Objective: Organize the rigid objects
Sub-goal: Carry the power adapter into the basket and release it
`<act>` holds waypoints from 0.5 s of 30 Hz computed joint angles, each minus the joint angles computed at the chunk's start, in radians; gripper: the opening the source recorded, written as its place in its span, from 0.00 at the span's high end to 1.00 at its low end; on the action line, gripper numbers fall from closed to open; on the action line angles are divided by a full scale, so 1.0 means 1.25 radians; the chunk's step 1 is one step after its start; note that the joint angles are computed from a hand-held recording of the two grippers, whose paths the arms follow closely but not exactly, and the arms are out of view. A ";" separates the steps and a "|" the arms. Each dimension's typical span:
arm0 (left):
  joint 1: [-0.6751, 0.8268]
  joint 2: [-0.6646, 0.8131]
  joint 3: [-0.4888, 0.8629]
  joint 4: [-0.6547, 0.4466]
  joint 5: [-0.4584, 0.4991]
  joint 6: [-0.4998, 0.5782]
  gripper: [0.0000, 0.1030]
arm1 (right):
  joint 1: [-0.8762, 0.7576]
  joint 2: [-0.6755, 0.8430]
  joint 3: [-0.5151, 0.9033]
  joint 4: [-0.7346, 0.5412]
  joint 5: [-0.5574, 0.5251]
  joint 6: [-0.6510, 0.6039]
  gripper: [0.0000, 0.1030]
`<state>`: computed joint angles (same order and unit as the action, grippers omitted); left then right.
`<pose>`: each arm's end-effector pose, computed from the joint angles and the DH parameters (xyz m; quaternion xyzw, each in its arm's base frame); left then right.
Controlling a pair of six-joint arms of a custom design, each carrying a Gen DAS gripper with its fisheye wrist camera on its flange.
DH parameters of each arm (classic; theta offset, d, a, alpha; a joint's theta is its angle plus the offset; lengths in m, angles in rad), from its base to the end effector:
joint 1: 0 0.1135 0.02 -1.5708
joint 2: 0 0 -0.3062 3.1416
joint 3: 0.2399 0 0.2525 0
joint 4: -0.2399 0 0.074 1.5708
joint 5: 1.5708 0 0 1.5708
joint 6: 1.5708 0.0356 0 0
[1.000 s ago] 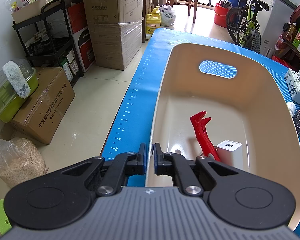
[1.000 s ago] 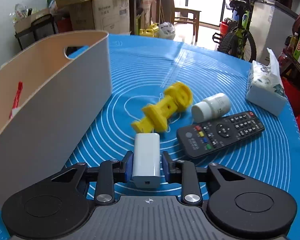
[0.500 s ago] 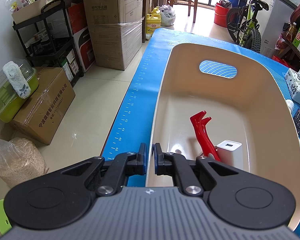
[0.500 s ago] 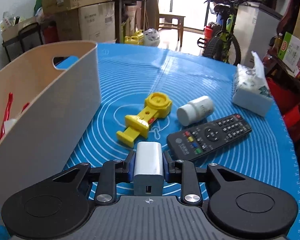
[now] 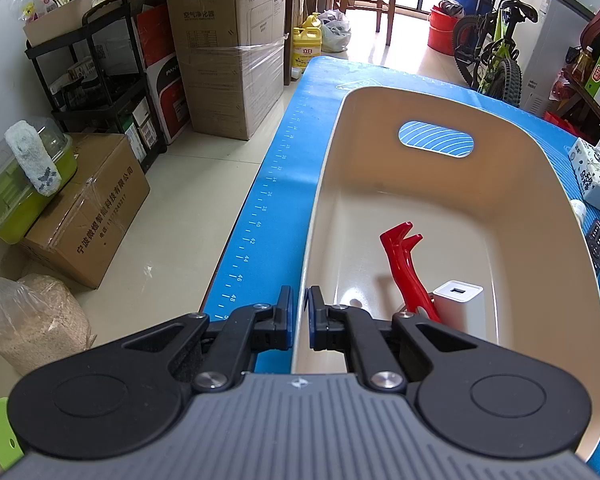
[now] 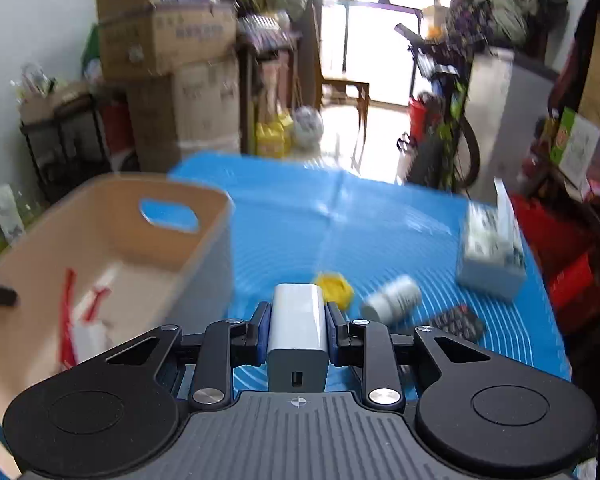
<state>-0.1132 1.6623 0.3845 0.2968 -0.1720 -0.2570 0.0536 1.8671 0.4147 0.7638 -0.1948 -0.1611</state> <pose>0.2361 -0.0207 0.1103 -0.0934 0.9490 0.0275 0.2997 0.2813 0.0220 0.1007 -0.1377 0.8904 0.0650 0.4290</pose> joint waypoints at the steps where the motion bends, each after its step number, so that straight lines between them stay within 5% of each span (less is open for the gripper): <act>1: 0.001 0.000 0.000 0.000 0.000 0.002 0.90 | 0.011 -0.024 -0.001 -0.012 -0.003 0.007 0.65; 8: 0.002 0.000 0.000 0.000 0.001 0.002 0.90 | 0.133 -0.117 0.034 -0.089 0.012 0.047 0.65; 15: 0.002 0.000 0.000 0.000 0.001 0.002 0.90 | 0.265 -0.030 0.116 -0.121 0.082 0.083 0.65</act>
